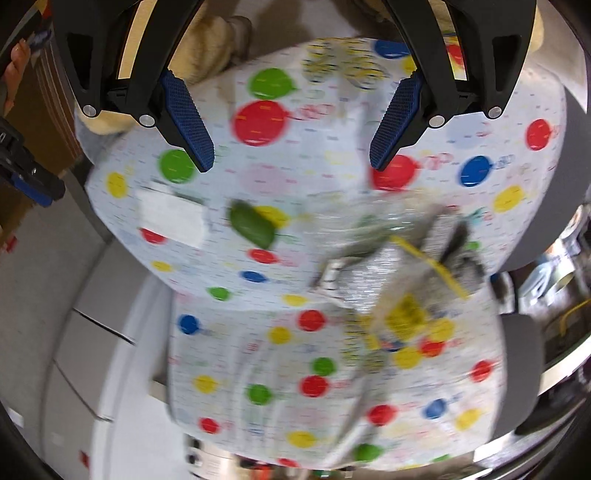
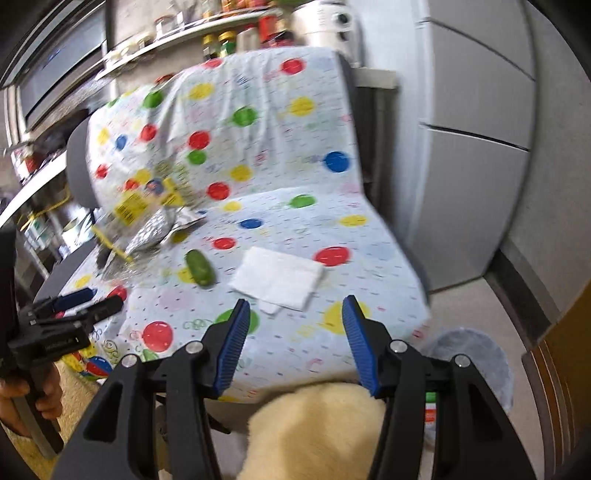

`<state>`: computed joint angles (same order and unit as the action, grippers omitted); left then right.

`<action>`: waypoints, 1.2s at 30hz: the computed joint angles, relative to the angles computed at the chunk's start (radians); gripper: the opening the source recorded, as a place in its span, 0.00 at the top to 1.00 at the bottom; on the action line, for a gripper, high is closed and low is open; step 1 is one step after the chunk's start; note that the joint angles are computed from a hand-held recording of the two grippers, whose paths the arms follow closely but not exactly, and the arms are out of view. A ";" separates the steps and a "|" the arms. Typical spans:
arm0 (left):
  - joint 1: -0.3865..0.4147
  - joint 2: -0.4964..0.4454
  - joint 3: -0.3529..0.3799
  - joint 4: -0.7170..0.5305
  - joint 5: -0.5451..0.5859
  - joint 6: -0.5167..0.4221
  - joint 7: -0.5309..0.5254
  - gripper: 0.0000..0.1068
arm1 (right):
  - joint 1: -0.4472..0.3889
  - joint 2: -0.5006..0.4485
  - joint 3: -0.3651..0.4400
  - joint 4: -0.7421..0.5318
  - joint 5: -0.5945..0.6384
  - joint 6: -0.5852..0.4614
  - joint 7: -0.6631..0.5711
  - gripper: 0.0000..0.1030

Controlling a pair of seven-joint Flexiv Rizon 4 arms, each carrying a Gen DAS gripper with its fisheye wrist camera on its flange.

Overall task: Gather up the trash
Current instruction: 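Move both tools back over the chair, then grasp the white tissue with the right tool and lift it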

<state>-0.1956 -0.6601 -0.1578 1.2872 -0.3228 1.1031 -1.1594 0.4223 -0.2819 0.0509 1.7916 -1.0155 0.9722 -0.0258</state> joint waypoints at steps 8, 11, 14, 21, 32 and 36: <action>-0.011 -0.049 0.066 -0.087 0.062 -0.037 -0.085 0.19 | -0.019 -0.142 -0.060 -0.094 0.071 0.113 -0.145 0.29; -0.017 -0.072 0.075 -0.127 0.087 -0.060 -0.105 0.19 | -0.031 -0.183 -0.090 -0.116 0.100 0.141 -0.165 0.29; -0.023 -0.094 0.073 -0.161 0.102 -0.079 -0.110 0.19 | -0.050 -0.215 -0.103 -0.133 0.150 0.188 -0.212 0.31; -0.042 -0.135 0.078 -0.231 0.131 -0.121 -0.117 0.19 | -0.157 -0.310 0.028 -0.246 0.450 0.217 -0.527 0.43; -0.046 -0.124 0.079 -0.214 0.148 -0.112 -0.114 0.19 | -0.035 -0.250 -0.040 -0.199 0.466 0.158 -0.710 0.86; -0.035 -0.103 0.071 -0.177 0.141 -0.087 -0.106 0.19 | 0.032 -0.190 -0.113 -0.119 0.365 0.222 -0.622 0.96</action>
